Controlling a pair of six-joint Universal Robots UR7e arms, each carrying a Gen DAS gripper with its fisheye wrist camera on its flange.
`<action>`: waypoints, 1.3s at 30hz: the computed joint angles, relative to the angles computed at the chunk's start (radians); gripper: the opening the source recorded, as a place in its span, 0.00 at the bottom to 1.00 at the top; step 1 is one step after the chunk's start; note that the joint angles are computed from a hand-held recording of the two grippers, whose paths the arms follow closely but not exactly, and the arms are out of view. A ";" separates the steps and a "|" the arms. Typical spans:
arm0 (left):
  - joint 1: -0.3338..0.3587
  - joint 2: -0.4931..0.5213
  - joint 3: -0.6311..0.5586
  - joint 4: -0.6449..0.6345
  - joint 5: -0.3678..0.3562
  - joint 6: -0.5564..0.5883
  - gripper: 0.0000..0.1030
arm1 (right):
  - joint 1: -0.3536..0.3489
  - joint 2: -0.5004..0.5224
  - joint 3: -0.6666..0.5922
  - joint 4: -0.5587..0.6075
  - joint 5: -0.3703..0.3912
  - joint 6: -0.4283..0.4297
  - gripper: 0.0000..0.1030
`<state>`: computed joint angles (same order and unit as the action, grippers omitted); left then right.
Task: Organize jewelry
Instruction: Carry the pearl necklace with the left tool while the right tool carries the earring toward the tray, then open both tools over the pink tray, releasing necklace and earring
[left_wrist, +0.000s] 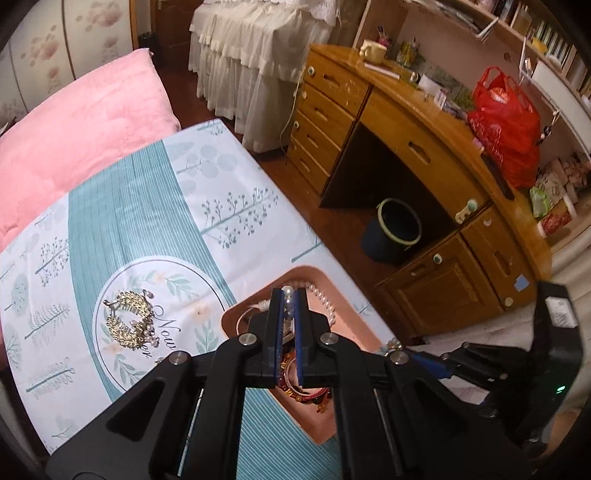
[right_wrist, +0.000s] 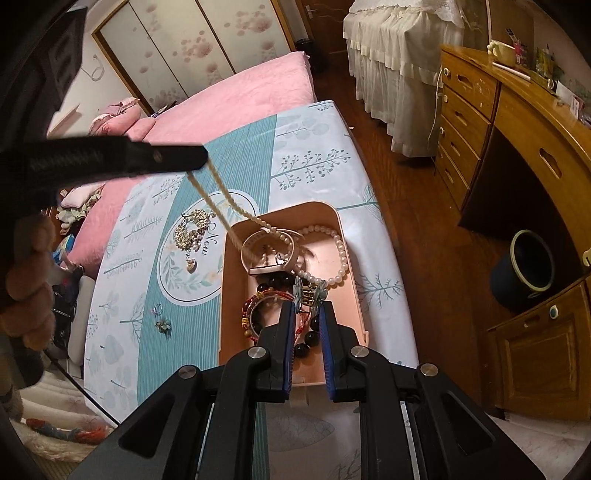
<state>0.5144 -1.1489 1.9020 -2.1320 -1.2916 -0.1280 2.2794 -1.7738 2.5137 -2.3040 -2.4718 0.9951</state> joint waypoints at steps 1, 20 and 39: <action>0.002 0.002 0.005 -0.001 -0.002 0.002 0.03 | -0.002 0.000 -0.002 0.003 0.001 0.001 0.12; 0.057 -0.023 0.117 0.013 -0.005 0.001 0.47 | -0.068 0.050 0.004 -0.078 0.024 -0.081 0.13; 0.119 -0.128 0.166 0.033 0.074 -0.055 0.48 | -0.240 0.173 -0.042 -0.273 0.036 -0.303 0.13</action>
<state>0.6330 -1.2768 2.0681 -2.0995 -1.2177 -0.1829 2.0394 -1.6007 2.4717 -2.5771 -2.4358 0.6918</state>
